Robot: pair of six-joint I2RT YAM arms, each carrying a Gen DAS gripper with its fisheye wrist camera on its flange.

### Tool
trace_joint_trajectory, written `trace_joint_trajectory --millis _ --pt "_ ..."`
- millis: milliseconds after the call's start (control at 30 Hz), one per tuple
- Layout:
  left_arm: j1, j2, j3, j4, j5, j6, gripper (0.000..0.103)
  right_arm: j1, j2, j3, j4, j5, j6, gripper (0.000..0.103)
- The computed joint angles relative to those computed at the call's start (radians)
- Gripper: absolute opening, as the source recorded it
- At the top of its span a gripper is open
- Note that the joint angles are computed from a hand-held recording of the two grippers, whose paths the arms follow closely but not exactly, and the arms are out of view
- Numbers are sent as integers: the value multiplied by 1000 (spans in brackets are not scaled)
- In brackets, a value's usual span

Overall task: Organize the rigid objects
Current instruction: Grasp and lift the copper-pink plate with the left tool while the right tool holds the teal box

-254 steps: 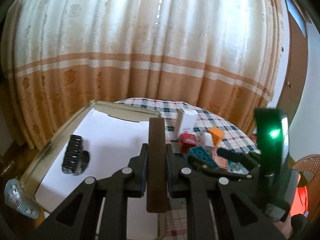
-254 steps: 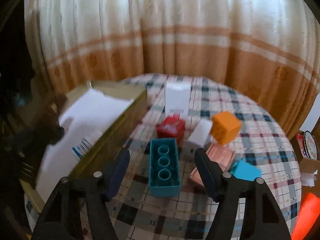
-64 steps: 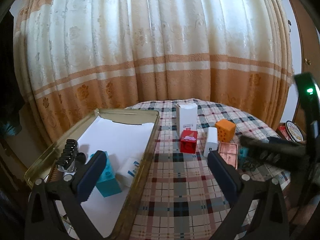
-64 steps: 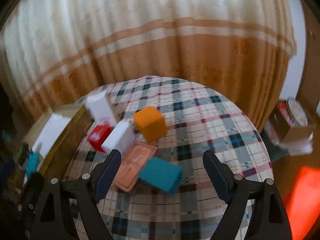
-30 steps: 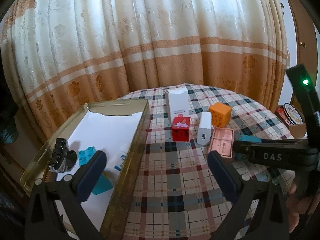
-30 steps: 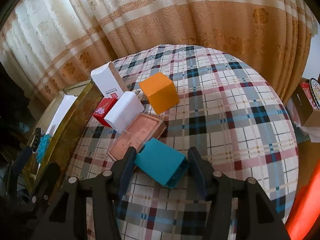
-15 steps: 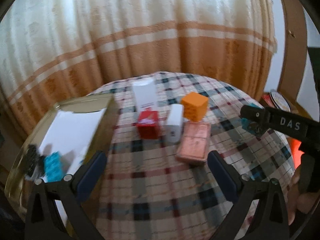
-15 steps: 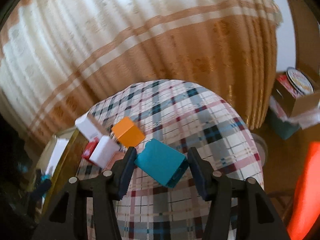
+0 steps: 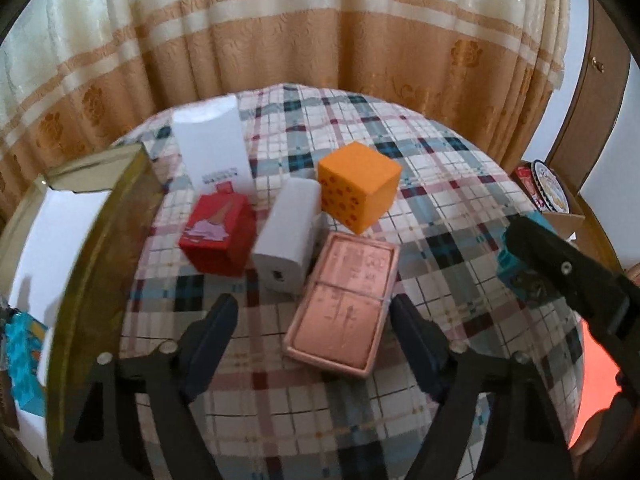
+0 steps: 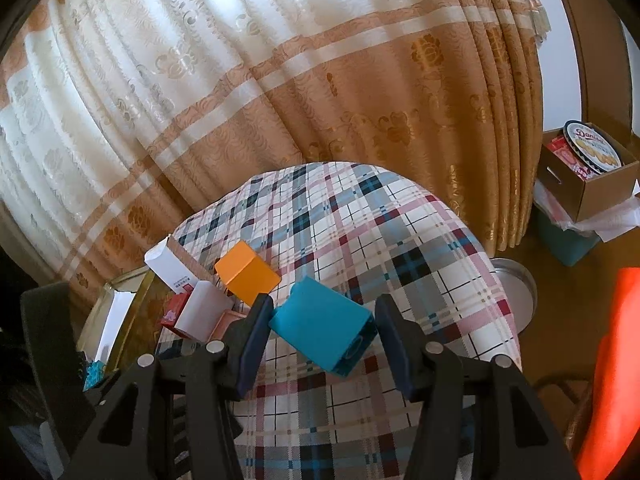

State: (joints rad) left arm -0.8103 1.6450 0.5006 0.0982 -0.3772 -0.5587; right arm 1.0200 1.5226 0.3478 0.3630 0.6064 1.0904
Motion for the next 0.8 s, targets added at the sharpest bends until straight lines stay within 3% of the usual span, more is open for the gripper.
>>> trace_joint_trajectory --millis 133,233,467,667,700,733,800 --pt "14 -3 -15 34 34 20 68 -10 3 -4 4 -15 10 56" --pt "32 -26 -43 76 52 38 48 -11 6 -2 -4 -16 15 56" --pt "105 -121 -151 164 128 11 47 -5 3 9 -30 -3 15 56" --pt "37 -219 -205 158 4 -11 44 2 -2 8 -41 16 27 56" --pt "12 -244 -220 159 -29 -13 41 8 -2 12 -49 27 28 56" --pt "-7 -257 -230 169 -41 -11 22 14 -4 15 -57 37 29 56" --pt "-54 -296 -262 182 -81 -8 18 32 -9 28 -87 66 31 56"
